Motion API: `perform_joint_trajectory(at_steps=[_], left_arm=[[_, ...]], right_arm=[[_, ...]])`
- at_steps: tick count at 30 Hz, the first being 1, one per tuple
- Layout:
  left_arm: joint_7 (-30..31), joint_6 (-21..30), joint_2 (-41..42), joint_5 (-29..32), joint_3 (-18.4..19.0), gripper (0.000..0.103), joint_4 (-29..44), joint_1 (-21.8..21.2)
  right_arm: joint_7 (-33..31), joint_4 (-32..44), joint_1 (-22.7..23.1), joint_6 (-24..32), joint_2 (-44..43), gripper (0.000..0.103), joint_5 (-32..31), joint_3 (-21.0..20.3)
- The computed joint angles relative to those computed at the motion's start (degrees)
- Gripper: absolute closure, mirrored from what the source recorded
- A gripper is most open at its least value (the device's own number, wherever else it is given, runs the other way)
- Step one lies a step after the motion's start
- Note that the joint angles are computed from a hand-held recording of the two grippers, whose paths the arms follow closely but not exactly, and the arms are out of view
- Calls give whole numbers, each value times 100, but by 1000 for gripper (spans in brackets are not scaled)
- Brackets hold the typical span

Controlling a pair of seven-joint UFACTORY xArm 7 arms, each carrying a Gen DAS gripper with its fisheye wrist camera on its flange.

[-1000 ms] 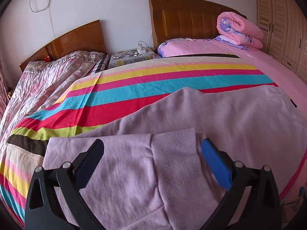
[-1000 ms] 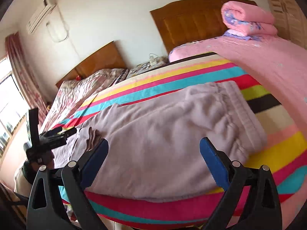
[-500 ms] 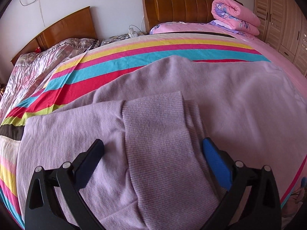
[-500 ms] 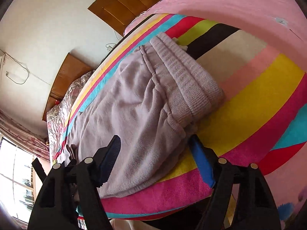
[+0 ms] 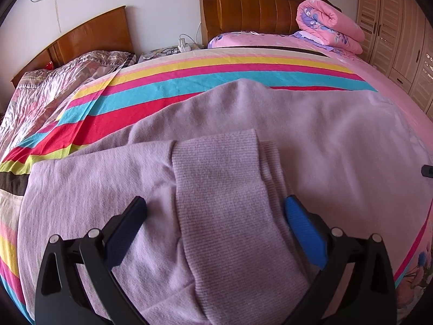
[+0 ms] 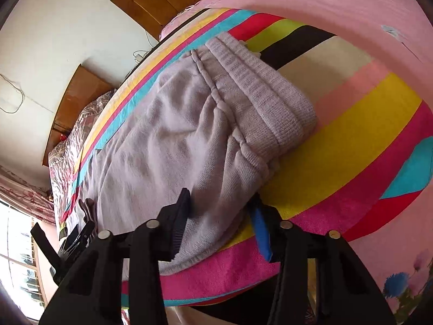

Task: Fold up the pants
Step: 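Grasp the folded edge of the lilac stack with the right gripper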

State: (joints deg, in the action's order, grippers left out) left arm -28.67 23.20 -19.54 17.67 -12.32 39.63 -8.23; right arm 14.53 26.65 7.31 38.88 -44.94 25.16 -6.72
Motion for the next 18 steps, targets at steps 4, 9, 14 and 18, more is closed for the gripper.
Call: perform_joint_trajectory(at_steps=[4,9,14,18], left_arm=[[771,-446,-281,-1024,661,1,-321,-560],[1174,-656,-1645,-2002,1164,1,-887,-315],[581,-67,-2745,-1656,971,1,-1007,1232],[398,387,-3329,-1390,1026,1,-1145,1913]], right_arm=[[33,-646,134,-890,-734,83,434,-60],[-120,512,160,-1349,-380,84,-1176,1414],[-1243,2136,1559,-1808,1202,84,-2073,2104],[-3040,2970,3091,-542,2544,58,-1774,2071]])
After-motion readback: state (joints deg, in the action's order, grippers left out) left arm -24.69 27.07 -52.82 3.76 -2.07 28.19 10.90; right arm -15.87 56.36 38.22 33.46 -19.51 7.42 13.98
